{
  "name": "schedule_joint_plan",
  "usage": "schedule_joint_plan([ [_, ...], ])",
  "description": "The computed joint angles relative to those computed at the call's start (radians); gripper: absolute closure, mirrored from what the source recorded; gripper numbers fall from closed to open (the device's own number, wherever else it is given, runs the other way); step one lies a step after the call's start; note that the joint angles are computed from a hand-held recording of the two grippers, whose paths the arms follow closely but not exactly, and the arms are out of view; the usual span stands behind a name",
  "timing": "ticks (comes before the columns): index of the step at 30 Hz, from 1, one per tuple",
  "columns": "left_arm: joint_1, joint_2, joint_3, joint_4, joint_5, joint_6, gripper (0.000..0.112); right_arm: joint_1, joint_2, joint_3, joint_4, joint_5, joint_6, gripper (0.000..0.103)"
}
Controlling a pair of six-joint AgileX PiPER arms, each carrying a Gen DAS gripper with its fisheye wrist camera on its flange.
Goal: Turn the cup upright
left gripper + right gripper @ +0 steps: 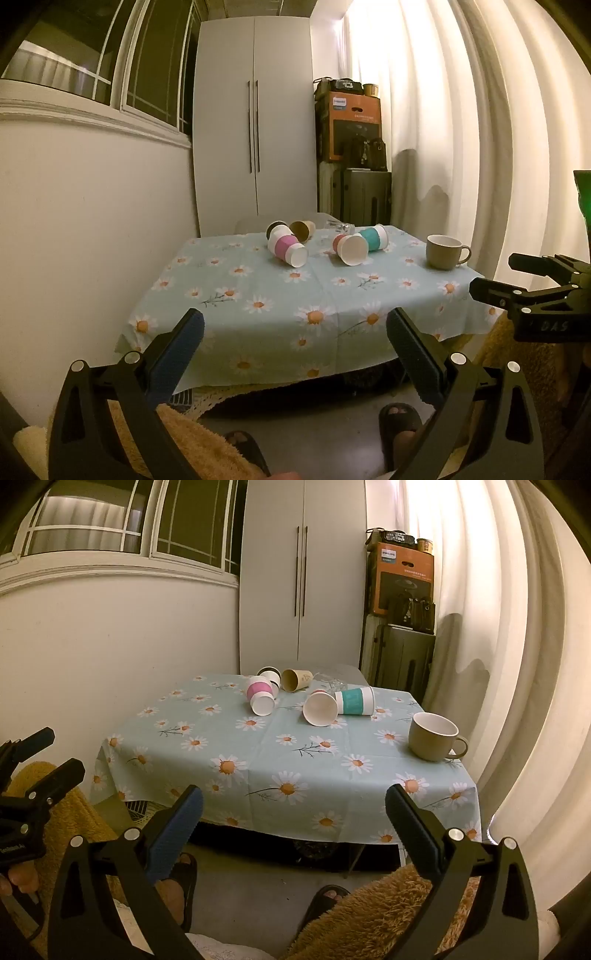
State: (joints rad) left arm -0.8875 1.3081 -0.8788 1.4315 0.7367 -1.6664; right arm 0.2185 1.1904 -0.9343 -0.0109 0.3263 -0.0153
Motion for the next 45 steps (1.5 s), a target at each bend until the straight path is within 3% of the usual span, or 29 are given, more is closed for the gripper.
schedule_joint_plan([
  [45, -0.028, 0.013, -0.026, -0.018, 0.023, 0.016, 0.016, -0.002, 0.003, -0.001, 0.009, 0.004, -0.012, 0.005],
])
